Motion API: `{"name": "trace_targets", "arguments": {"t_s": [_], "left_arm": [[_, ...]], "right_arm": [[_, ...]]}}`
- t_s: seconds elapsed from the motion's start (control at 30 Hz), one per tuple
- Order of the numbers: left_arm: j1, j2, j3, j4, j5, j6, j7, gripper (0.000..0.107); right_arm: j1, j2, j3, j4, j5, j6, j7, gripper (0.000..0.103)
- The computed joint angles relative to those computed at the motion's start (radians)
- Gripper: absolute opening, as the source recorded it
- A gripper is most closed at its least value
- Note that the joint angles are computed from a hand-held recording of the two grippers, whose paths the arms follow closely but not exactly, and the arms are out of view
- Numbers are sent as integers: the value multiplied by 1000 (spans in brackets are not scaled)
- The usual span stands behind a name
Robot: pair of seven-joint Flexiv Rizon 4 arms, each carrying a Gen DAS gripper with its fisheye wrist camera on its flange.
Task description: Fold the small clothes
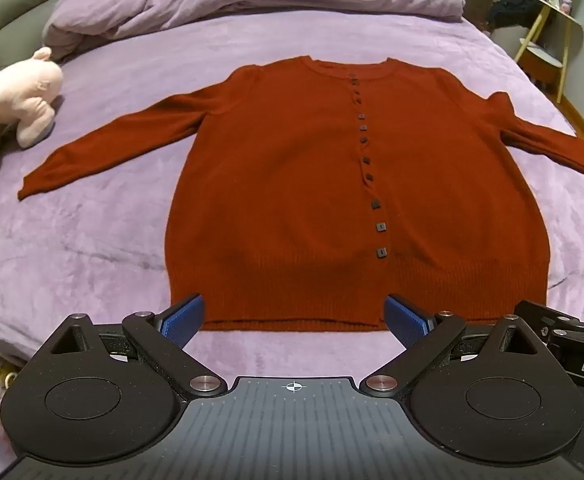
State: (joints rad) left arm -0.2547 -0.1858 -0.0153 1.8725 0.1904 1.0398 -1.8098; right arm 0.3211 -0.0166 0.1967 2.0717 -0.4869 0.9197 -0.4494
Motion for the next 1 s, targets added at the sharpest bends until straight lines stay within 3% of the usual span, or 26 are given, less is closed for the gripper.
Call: {"name": "trace_targets", "arguments": {"t_s": [1.0], "left_arm": [[-2,-1,0,-7,10,-13,-3,99]], "right_arm": [[-4,-1,-2,2,29,11,-13,97]]}}
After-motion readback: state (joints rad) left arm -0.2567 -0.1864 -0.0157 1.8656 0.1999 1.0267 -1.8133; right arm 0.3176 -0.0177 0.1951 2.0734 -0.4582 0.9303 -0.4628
